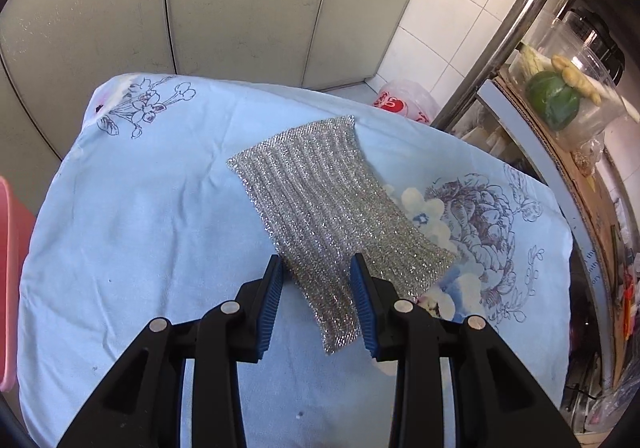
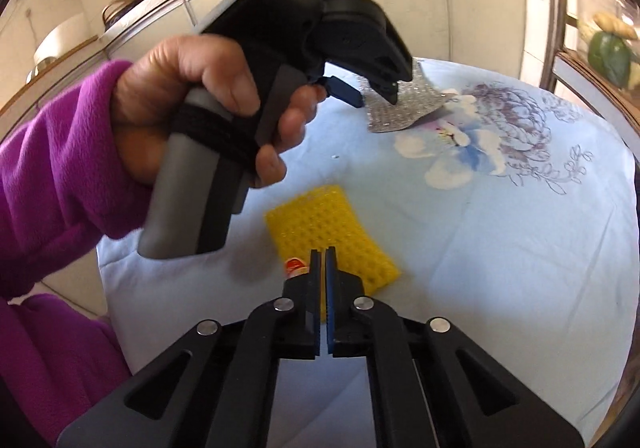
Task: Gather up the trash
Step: 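Grasp the silver mesh scrubber pad with the left tool while the right tool grasps the yellow foam net, then carry the scrubber pad and yellow net over the pink bucket with both tools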
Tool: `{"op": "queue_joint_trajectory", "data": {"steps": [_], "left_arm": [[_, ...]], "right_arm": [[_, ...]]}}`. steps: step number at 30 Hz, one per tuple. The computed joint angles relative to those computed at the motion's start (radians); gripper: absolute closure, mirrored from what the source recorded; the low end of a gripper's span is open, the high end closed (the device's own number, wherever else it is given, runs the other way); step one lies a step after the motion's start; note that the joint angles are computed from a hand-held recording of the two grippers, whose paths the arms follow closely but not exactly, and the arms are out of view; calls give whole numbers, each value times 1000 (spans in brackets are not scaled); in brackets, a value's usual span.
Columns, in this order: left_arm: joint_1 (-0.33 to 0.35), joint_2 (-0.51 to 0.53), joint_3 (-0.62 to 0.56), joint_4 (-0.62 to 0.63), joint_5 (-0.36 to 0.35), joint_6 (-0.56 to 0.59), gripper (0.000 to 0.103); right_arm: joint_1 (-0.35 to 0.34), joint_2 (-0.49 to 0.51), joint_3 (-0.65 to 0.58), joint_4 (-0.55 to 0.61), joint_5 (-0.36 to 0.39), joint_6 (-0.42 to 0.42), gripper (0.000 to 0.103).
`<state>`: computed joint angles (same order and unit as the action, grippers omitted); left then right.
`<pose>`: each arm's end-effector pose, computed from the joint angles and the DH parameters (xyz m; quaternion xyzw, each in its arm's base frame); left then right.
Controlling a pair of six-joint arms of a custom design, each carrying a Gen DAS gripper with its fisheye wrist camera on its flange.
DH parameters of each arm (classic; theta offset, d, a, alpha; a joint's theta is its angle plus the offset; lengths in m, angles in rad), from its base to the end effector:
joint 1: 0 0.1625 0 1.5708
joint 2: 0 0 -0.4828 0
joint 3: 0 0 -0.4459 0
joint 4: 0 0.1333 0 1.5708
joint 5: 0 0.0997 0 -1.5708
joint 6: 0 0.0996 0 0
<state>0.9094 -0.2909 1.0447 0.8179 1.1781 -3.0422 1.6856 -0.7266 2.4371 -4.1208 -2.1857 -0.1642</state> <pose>-0.2872 -0.6481 -0.0961 0.3642 0.9106 -0.0537 0.1876 0.1241 -0.4144 0.0616 -0.0011 -0.8791 0.3815 0.2859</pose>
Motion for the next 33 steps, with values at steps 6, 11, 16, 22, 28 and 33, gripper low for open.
{"op": "queue_joint_trajectory", "data": {"steps": [6,11,16,22,28,33], "left_arm": [[-1,-39,56,-70,-18,32,98],[8,-97,109,-117,50,93,100],[-1,-184,201,-202,94,173,100],[-3,-288,299,-273,105,228,100],[6,-366,362,-309,111,264,100],[21,-410,392,-309,125,279,100]], "right_arm": [[-18,3,9,-22,11,27,101],[-17,6,5,-36,9,26,101],[-21,5,15,-72,12,25,101],[-6,10,21,-118,0,32,101],[13,12,29,-149,2,33,101],[13,-14,38,-95,27,63,99]]}}
